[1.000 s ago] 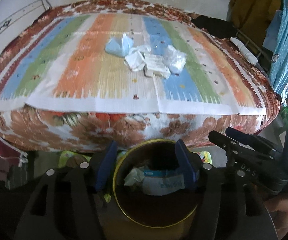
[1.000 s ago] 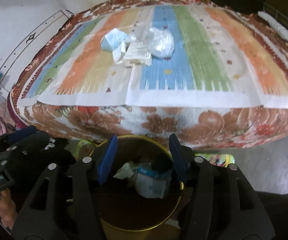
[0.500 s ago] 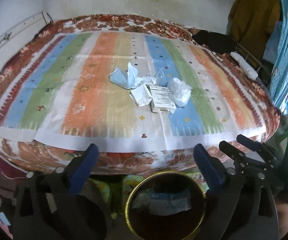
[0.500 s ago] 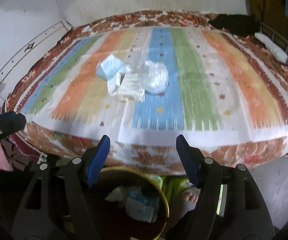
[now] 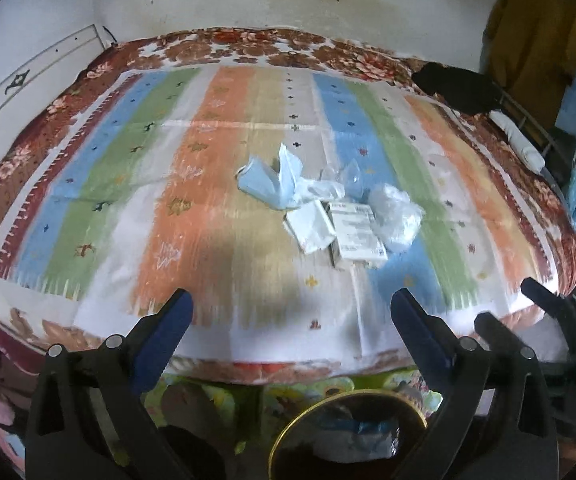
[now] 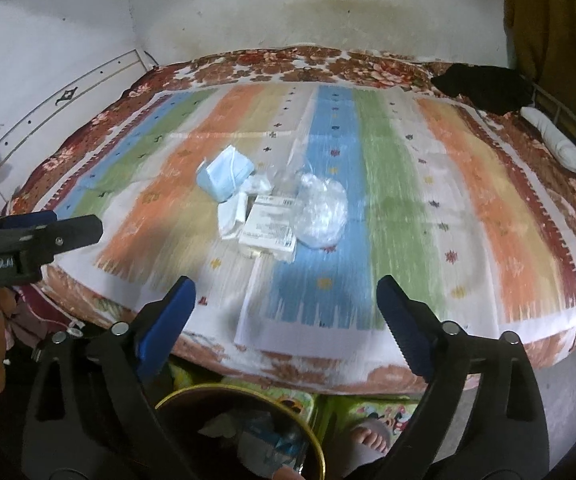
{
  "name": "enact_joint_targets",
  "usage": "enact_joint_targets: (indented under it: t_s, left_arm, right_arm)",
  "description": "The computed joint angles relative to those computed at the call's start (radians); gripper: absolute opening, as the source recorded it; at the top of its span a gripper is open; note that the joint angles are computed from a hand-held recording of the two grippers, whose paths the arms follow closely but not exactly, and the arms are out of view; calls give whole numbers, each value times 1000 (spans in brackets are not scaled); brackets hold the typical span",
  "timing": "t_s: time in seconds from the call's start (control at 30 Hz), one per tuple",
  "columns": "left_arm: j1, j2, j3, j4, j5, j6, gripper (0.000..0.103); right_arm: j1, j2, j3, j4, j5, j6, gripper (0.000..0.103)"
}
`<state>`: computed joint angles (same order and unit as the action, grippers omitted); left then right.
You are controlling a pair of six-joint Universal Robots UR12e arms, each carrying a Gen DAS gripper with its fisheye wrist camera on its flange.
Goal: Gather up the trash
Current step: 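Move both open grippers forward over the blue mask and clear bag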
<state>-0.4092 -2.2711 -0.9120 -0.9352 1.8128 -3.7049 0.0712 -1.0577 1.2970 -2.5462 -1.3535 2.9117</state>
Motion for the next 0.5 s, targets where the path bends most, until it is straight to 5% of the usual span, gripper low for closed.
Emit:
enact_joint_targets:
  t_s: [0.13,0.5]
  left_arm:
    - [3,-44,59,-17,50,19,97]
    - [49,-125,161,-63,15,-15,97]
  right_arm:
    - [6,24,-37,12,-22,-8,92]
    - [15,115,-181,104,-70,-10,94]
